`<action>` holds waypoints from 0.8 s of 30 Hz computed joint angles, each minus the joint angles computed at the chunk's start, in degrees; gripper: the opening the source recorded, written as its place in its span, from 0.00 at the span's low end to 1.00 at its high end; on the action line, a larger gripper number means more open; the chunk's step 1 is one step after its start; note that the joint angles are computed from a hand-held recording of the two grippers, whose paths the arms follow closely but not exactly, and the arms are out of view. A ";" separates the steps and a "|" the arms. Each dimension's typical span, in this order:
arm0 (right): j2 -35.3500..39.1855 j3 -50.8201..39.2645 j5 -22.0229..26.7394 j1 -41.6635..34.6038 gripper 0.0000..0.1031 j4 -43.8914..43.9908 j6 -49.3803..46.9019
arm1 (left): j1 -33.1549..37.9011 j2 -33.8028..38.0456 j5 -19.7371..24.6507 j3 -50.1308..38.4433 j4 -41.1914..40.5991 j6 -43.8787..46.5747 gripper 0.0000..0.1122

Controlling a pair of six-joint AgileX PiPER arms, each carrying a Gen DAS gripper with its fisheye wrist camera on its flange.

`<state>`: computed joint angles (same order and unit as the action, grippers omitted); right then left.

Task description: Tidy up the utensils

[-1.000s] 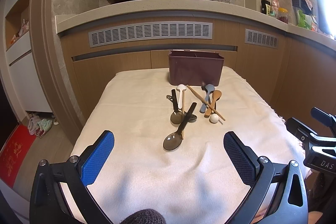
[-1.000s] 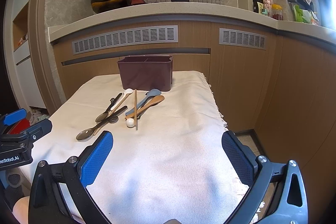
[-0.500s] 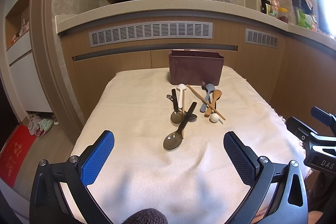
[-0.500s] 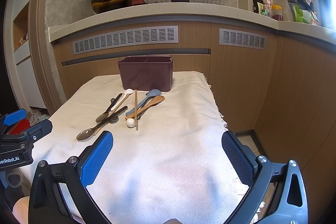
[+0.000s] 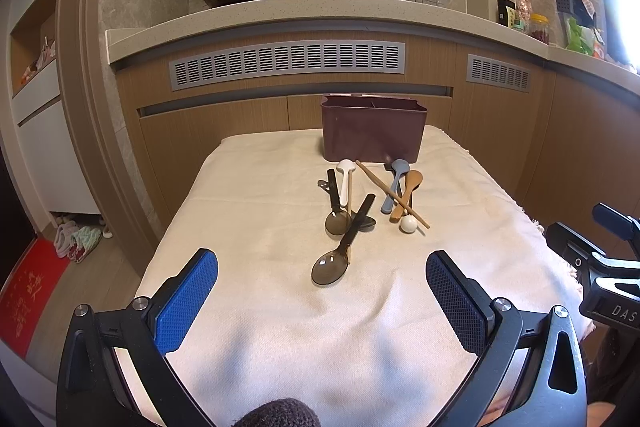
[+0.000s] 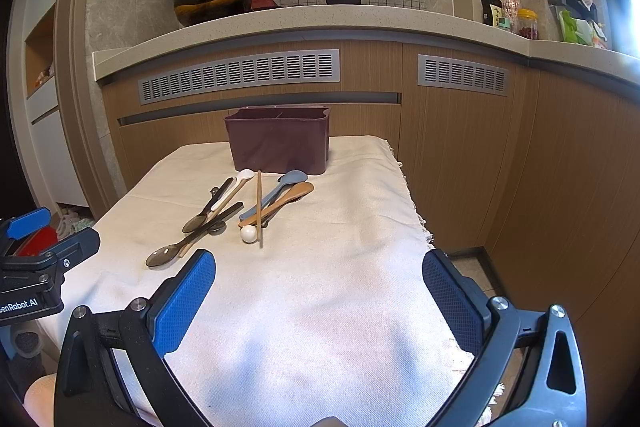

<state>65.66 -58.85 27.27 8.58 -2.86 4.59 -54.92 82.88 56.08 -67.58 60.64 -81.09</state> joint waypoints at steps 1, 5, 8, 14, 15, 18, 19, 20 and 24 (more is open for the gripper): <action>0.00 0.00 0.00 0.00 1.00 0.00 0.00 | 0.00 0.00 0.00 0.00 0.00 0.00 0.92; 0.03 -0.03 0.01 0.01 1.00 0.02 -0.02 | 0.04 -0.01 -0.05 -0.01 -0.05 0.10 0.92; 0.01 -0.01 0.01 -0.08 1.00 0.23 -0.23 | 0.05 -0.01 -0.07 -0.01 -0.11 0.14 0.92; 0.24 -0.04 0.10 -0.20 1.00 0.81 -0.62 | 0.00 -0.14 -0.18 0.67 -0.39 -0.03 0.92; 0.26 -0.04 0.12 -0.34 1.00 1.18 -0.94 | -0.01 -0.08 -0.07 0.57 -0.54 0.15 0.92; 0.51 -0.29 0.36 -0.66 1.00 1.72 -1.53 | 0.00 -0.21 0.02 0.58 -0.81 0.49 0.92; 0.63 -0.39 0.47 -0.69 1.00 1.76 -1.64 | 0.06 -0.08 -0.02 0.42 -0.85 0.57 0.92; 0.77 -0.50 0.54 -0.73 1.00 1.81 -1.82 | 0.42 -0.04 -0.27 0.21 -1.27 1.18 0.92; 2.14 -1.73 0.69 -0.61 1.00 0.76 -1.45 | 3.02 0.28 -2.04 -1.28 -3.56 4.29 0.92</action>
<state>67.79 -60.59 27.96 7.97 -2.10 3.14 -51.90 83.17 54.04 -68.87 57.09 -76.80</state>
